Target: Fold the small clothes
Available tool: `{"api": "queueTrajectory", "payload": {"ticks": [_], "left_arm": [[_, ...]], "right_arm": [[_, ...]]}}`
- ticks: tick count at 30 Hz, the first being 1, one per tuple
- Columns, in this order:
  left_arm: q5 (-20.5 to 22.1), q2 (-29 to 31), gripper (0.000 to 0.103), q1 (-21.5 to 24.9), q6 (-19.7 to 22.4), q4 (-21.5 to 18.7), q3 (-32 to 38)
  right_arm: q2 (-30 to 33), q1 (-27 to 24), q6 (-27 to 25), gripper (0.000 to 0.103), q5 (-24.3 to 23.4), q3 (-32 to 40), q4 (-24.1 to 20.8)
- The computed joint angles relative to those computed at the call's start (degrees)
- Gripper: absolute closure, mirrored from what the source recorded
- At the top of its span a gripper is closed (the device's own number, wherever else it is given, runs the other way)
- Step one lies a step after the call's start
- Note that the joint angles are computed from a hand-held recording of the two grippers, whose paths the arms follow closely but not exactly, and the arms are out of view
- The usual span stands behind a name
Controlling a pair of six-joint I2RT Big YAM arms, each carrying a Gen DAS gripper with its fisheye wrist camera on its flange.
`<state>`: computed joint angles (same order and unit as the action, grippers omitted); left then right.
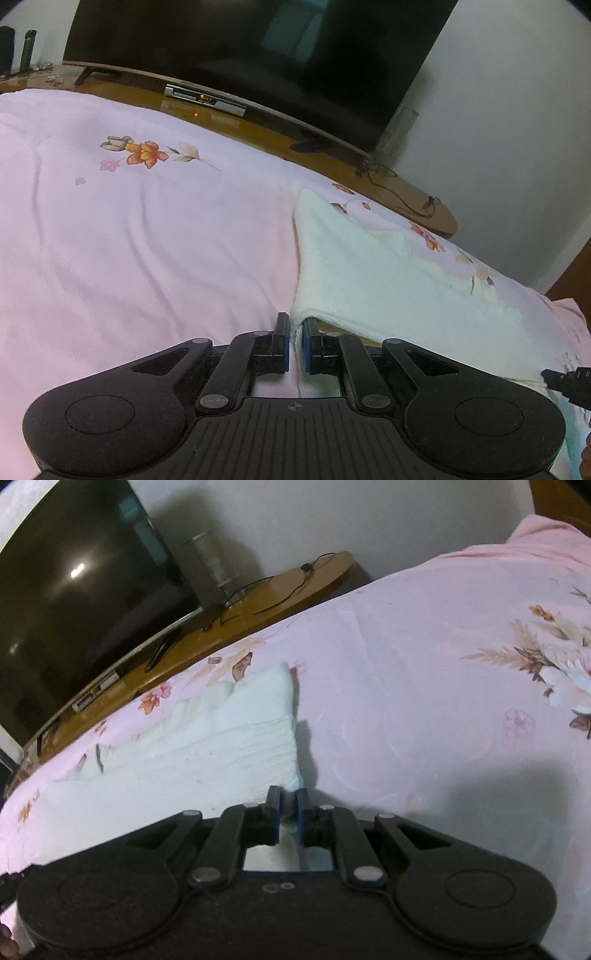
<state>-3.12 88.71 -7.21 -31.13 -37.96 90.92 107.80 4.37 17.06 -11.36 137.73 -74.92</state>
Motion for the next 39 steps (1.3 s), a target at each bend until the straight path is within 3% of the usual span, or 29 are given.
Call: {"api": "queueTrajectory", "payload": {"ticks": [5,11,20,23,24,26,27,28,31,34,39], "left_arm": [[-2.7,0.4,0.095,-1.07,0.54,-0.67,0.8],[-1.5,-0.11,0.096,-0.53,0.12,0.89,-0.49],[-1.06,0.16,0.094,-0.47,0.9,-0.19,0.28],[0.49,-0.57,0.09,0.09,1.68,-0.72,-0.07],[1.22,-1.14,0.085,0.43,2.03,-1.15,-0.39],[1.05,-3.05,0.058,1.16,2.73,-1.79,-1.72],[-0.51,-4.12,0.047,1.36,3.05,-2.15,-2.22],[-1.1,-4.42,0.048,1.65,3.7,-2.95,-1.71],[0.42,-2.06,0.052,2.17,6.35,-2.93,3.09],[2.58,3.91,0.052,2.56,7.99,-2.8,11.04],[7.01,15.45,0.052,3.74,5.89,-7.69,24.67]], "right_arm": [[-0.28,-0.05,-1.96,0.091,0.44,-0.14,-0.05],[-0.18,-0.19,-2.32,0.091,0.26,0.0,-0.25],[0.83,0.06,-2.53,0.091,0.97,2.06,-2.15],[1.22,-0.16,-2.56,0.085,0.41,2.92,-2.92],[1.63,-0.39,-2.48,0.082,0.04,3.92,-3.75],[0.87,-0.9,-1.83,0.061,0.76,3.51,-3.34],[-0.08,-1.12,-1.73,0.061,1.1,2.28,-2.27],[-1.17,-1.53,-1.77,0.061,0.94,0.86,-1.03],[-3.62,-2.31,-2.67,0.071,-0.07,-2.34,3.1],[-1.87,-1.88,-2.94,0.07,-0.31,0.43,3.24],[1.63,-1.57,-0.49,0.069,-0.65,4.38,3.24]]}}
